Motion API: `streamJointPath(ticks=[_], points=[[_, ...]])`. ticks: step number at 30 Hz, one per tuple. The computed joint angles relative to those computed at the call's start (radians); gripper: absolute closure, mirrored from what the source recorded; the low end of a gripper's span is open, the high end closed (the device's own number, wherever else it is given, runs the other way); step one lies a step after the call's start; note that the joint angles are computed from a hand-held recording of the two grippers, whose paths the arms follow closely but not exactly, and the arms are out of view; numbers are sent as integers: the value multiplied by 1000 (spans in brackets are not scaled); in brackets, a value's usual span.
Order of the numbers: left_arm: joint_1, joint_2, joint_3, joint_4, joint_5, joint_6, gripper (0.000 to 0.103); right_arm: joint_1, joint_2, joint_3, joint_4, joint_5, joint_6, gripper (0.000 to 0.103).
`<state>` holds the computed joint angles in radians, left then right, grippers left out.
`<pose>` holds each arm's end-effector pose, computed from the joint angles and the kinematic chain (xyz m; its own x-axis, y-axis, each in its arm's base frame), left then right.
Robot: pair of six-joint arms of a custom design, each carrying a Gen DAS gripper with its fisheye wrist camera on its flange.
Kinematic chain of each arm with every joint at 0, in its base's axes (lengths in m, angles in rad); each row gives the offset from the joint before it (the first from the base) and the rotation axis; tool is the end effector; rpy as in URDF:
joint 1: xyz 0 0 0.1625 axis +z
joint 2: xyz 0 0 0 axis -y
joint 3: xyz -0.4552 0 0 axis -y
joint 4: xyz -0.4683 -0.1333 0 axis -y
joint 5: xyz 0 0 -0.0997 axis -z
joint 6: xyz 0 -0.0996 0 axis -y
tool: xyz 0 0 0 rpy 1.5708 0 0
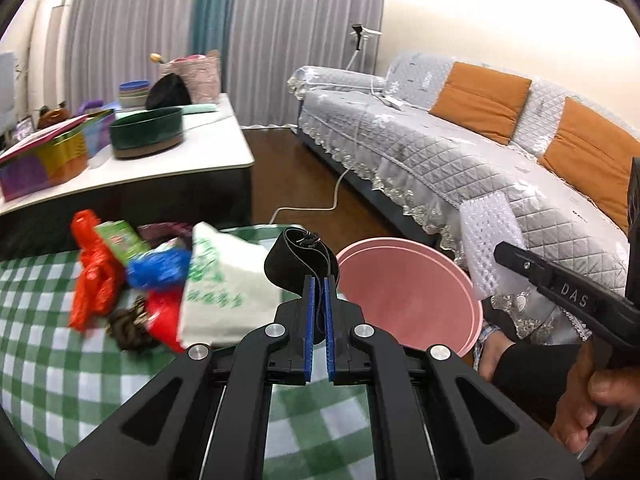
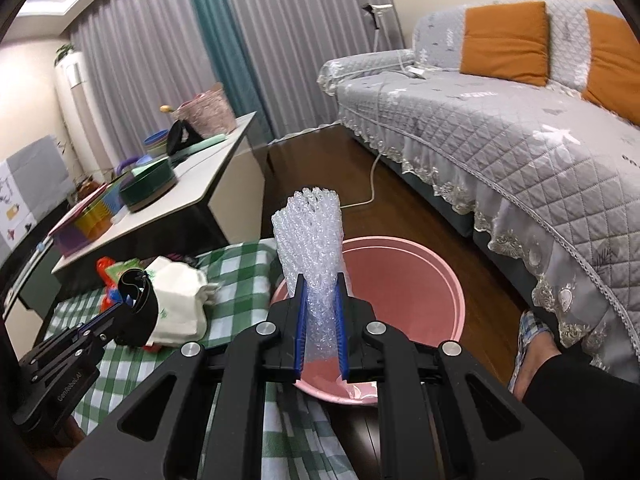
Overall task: Collect trash
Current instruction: 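Carry both items over the pink bucket and open both tools to drop them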
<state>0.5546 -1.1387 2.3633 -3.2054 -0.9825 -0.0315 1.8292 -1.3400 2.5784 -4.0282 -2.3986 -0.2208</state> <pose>-0.3036 -0.4099 0.0991 -0.6504 0.5752 -0.4961 0.7595 0.5013 -0.4144 0.1486 -0.3275 0.2333 -0.7912 0.4105 0.4532 -0.2678 0.4336 -0.8604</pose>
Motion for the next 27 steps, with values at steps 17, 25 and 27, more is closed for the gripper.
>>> streamJointPath(ticks=[17, 25, 27], points=[[45, 158, -147, -9, -105, 80, 99, -83, -40, -8, 10, 35, 37, 90], [62, 185, -181, 9, -165, 102, 99, -105, -39, -8, 31, 48, 59, 90], [62, 191, -187, 11, -175, 106, 99, -109, -38, -9, 35, 50, 59, 90]])
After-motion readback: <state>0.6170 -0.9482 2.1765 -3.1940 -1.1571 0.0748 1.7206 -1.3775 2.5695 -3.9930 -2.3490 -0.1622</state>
